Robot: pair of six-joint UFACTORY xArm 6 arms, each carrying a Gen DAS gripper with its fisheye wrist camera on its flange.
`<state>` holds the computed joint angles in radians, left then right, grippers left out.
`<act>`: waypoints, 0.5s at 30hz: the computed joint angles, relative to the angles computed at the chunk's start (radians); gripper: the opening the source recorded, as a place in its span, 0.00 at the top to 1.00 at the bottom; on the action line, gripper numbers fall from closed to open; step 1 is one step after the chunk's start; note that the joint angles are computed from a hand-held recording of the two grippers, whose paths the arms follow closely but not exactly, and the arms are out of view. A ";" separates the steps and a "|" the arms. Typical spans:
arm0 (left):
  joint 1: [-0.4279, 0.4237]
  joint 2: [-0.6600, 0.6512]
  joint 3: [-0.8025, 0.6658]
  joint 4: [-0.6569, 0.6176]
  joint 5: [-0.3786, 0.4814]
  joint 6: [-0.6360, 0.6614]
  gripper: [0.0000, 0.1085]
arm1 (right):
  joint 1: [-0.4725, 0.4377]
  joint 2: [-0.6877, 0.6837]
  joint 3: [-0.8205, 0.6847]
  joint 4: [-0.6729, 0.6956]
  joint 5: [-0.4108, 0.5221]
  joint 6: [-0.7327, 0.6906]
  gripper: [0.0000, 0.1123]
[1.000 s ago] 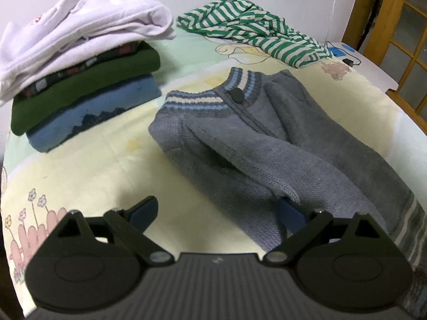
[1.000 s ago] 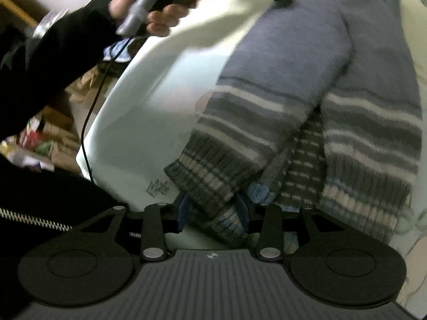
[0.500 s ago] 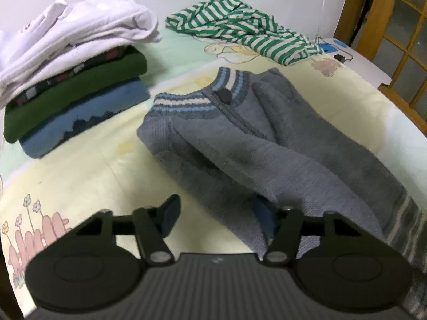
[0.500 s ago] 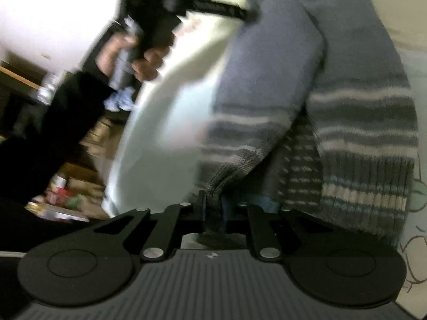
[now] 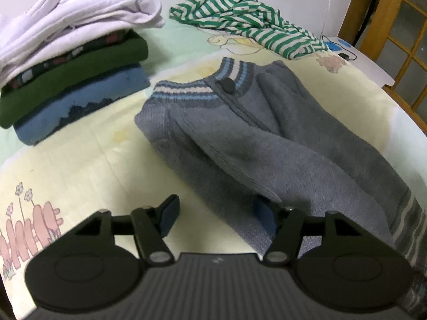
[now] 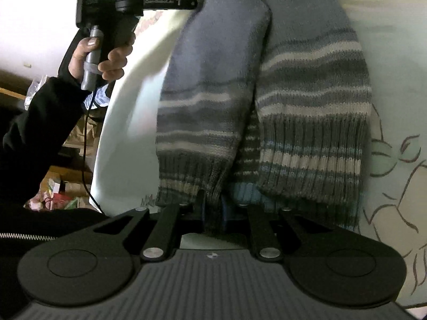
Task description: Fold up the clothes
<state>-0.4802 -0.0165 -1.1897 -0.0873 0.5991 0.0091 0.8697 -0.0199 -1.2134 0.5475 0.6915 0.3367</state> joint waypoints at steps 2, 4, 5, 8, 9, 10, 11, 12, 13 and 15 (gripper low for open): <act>-0.002 0.003 0.000 0.014 -0.006 -0.008 0.39 | 0.005 -0.013 0.000 -0.026 -0.006 -0.003 0.90; -0.004 0.008 0.000 0.022 -0.013 -0.020 0.39 | 0.003 -0.028 0.003 0.002 0.003 -0.046 0.90; -0.004 0.011 0.001 0.015 -0.018 -0.023 0.38 | 0.003 -0.024 -0.003 -0.001 0.024 -0.057 0.90; -0.003 0.011 0.006 0.003 -0.030 -0.023 0.39 | 0.014 0.008 -0.031 -0.124 0.085 -0.003 0.89; -0.002 0.009 0.010 -0.001 -0.035 -0.019 0.38 | 0.019 0.012 -0.031 -0.149 0.089 0.014 0.90; 0.000 0.005 0.017 -0.005 -0.041 -0.014 0.38 | 0.020 0.009 -0.027 -0.152 0.081 0.022 0.89; 0.002 0.003 0.021 -0.007 -0.044 -0.014 0.38 | 0.022 0.006 -0.025 -0.158 0.075 0.032 0.88; 0.003 0.001 0.022 -0.007 -0.046 -0.018 0.38 | 0.023 0.005 -0.031 -0.177 0.079 0.044 0.82; 0.005 0.000 0.023 -0.009 -0.047 -0.022 0.38 | 0.021 0.005 -0.045 -0.206 0.097 0.054 0.67; 0.009 -0.001 0.024 -0.018 -0.052 -0.029 0.41 | 0.014 0.003 -0.072 -0.266 0.122 0.066 0.64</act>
<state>-0.4712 -0.0174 -1.1652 -0.1050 0.5473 -0.0196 0.8842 -0.0171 -1.2853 0.2818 0.8131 0.4031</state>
